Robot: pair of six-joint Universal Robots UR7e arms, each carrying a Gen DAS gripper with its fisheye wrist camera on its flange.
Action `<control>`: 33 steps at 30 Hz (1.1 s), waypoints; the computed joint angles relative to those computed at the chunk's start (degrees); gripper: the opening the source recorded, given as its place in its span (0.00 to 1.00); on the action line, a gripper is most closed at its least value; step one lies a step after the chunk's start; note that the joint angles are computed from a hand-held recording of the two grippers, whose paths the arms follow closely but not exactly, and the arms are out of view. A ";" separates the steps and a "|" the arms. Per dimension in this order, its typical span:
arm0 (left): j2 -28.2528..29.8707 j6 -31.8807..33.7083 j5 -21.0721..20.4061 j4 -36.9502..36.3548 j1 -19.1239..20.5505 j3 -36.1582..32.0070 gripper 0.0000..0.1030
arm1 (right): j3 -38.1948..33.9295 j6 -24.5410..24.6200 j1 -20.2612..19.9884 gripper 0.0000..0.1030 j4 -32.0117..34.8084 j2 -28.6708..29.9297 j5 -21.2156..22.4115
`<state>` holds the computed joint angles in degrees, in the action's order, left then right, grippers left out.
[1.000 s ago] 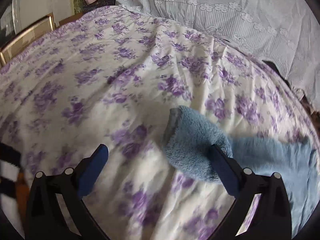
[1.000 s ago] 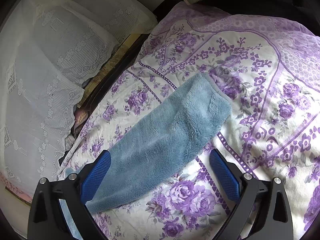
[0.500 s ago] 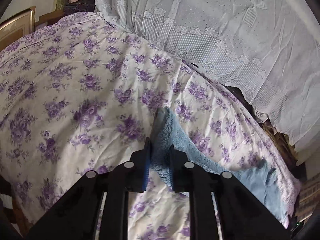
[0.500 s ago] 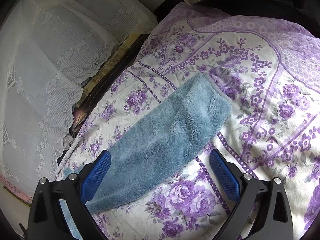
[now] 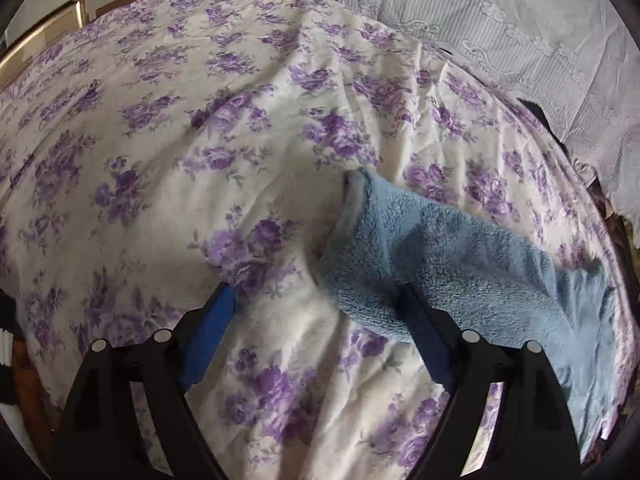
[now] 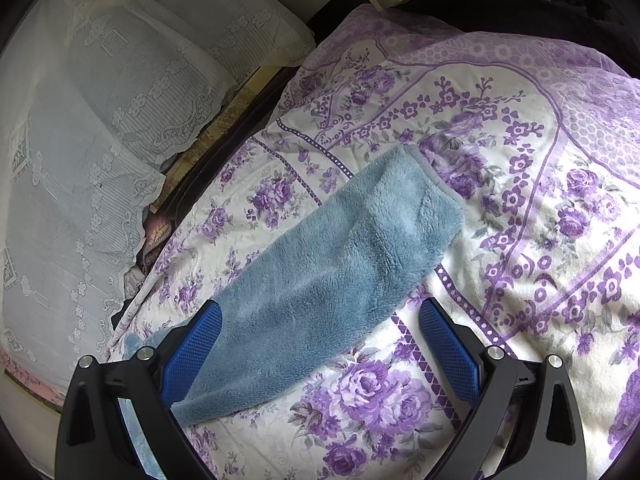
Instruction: Fold small clothes
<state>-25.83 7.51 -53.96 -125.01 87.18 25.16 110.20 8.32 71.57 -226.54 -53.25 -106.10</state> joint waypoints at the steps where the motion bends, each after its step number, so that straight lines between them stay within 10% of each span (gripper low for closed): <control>1: 2.00 1.22 3.29 0.75 -0.30 -2.73 0.81 | -0.15 -0.12 0.19 0.97 0.07 0.09 -0.32; 5: 2.75 2.15 13.95 -1.40 -1.96 -0.83 0.82 | 0.01 -0.14 0.15 0.97 0.20 -0.03 -0.18; 8: -3.65 2.62 20.27 -14.19 -3.77 13.76 0.80 | 0.75 0.82 0.22 0.97 0.89 -0.80 -0.84; 11: -10.02 8.69 14.92 -24.79 -5.82 27.28 0.81 | 1.02 0.54 3.11 0.97 -2.92 -0.37 -6.06; 15: -11.21 16.59 7.72 -29.27 -9.73 35.06 0.91 | 0.65 -6.76 6.50 0.97 -1.27 -0.30 4.80; 20: -4.51 17.84 2.91 -25.81 -12.60 30.74 0.93 | -6.94 -9.72 8.13 0.97 18.89 1.65 18.19; 24: 3.65 13.55 8.09 -19.41 -11.53 20.05 0.95 | -11.21 -7.28 6.01 0.97 26.42 3.68 17.02; 27: 0.88 18.48 4.00 -25.86 -10.29 25.45 0.96 | -5.50 -0.98 -0.48 0.78 21.93 0.23 23.81; 29: -0.50 23.30 8.54 -32.39 -11.15 30.02 0.96 | -0.72 6.04 -4.66 0.76 16.14 -2.85 29.81; 33: -6.78 26.07 11.02 -40.99 -12.02 40.54 0.95 | 9.64 13.69 -8.23 0.77 -1.45 -7.85 21.46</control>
<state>-32.61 33.58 -42.94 -166.00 75.16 65.70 119.84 22.01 63.33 -228.00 -61.10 -84.63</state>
